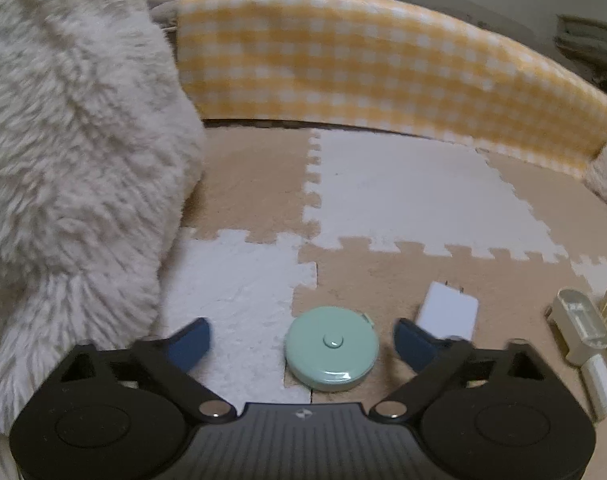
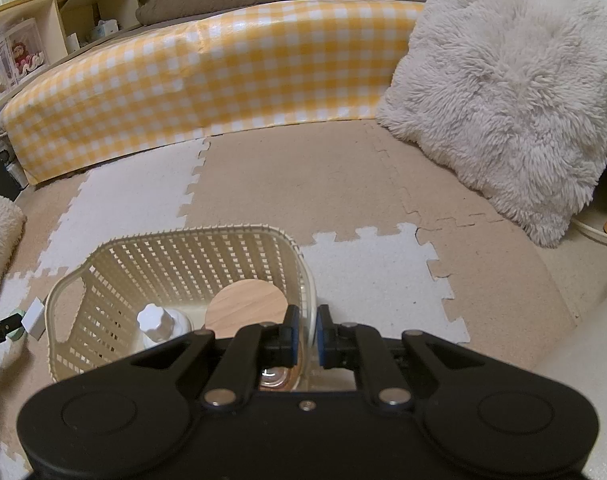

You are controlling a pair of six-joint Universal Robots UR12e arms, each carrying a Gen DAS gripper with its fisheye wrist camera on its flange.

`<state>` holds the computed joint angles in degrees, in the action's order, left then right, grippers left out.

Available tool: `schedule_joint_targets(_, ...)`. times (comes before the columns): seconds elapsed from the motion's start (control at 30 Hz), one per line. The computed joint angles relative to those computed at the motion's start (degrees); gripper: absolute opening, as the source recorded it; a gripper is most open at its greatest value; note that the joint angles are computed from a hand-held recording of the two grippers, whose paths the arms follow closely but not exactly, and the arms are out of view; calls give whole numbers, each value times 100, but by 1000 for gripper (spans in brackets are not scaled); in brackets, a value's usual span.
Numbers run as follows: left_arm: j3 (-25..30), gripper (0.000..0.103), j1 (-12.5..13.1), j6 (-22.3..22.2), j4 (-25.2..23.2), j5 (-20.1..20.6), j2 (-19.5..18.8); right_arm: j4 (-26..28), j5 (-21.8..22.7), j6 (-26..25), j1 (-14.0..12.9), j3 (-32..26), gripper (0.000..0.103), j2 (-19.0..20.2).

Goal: Organize rigid objects
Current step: 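Grasp the mint-green tape measure with the left tool, then lift the tape measure and carry it over the basket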

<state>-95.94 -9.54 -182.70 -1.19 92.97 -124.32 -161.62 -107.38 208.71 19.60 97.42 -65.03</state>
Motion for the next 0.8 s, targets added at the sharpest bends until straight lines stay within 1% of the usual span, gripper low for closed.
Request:
schedule_joint_targets(0.03,15,81,-13,42,-50,40,-7,4,3,4,0,-4,9,1)
schedule_joint_targets(0.17,12,73,-37,134,-65,64,-11,21,17,6,-2,-6,9,2)
schedule_joint_targets(0.23,8,64,-41,231,-34,22,-13,25,16,1,-2,-11,9,3)
schedule_joint_targets(0.27,7,62,-42,264,-21,-16,-13,25,16,1,-2,-11,9,3)
schedule_joint_targets(0.33,2,51,-44,340,6,-86,-9,27,17,3,-1,-13,9,3)
schedule_joint_targets(0.47,-9,51,-65,469,45,-79,-10,28,15,2,-1,-13,9,4)
schedule_joint_targets(0.73,-76,51,-85,239,-32,6,72,28,15,2,-1,-13,9,4)
schedule_joint_targets(0.8,-133,51,-93,138,7,-41,137,31,18,-2,-1,-14,9,4)
